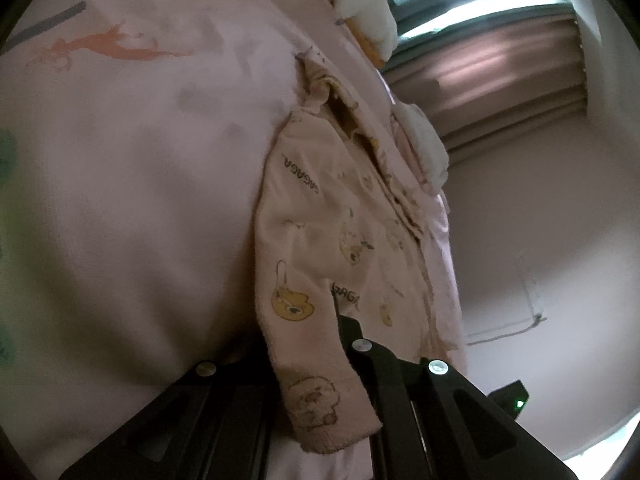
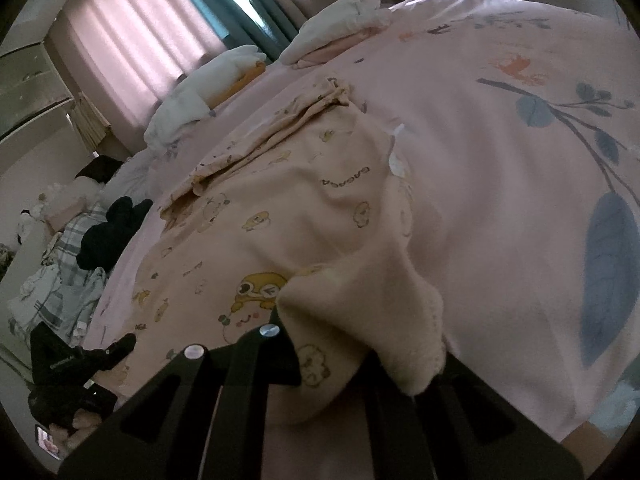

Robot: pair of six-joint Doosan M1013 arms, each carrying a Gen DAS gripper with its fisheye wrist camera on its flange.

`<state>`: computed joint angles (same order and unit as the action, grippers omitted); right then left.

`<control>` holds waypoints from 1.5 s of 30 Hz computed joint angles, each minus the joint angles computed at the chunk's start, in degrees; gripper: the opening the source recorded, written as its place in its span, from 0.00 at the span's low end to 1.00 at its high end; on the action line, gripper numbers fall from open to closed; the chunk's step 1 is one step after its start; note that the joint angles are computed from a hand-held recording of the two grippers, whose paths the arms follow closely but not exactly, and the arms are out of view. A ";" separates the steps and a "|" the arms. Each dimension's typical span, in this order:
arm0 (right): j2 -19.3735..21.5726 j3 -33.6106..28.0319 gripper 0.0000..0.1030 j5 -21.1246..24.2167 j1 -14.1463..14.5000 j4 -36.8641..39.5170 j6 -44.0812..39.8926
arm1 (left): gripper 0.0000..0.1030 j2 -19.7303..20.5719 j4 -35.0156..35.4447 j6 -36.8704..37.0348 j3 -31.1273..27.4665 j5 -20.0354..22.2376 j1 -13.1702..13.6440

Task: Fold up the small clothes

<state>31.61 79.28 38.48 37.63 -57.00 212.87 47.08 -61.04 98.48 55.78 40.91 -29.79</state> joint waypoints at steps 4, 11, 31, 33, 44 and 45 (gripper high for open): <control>0.29 -0.58 0.02 0.96 0.14 0.40 -1.18 | 0.03 -0.23 1.21 0.01 0.07 -0.62 -0.33; 0.41 -0.83 0.02 1.41 0.24 0.44 -1.65 | 0.03 -0.17 2.52 -0.35 -0.42 -0.83 -0.54; 0.49 -1.09 0.02 2.15 0.50 0.29 -2.29 | 0.03 0.36 4.40 -0.31 -1.75 -0.06 -0.57; 0.49 -1.11 0.02 2.19 0.49 0.34 -2.42 | 0.03 0.36 4.40 -0.31 -1.75 -0.06 -0.57; 0.47 -1.00 0.02 2.15 0.58 -0.03 -1.97 | 0.03 0.40 4.31 -0.38 -1.83 0.00 -0.58; 0.45 -0.95 0.02 2.06 0.55 -0.06 -1.91 | 0.03 0.40 4.24 -0.41 -1.82 0.04 -0.58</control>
<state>32.06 78.32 40.54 38.18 -57.06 210.96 47.47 -56.80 98.07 53.96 40.95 -30.36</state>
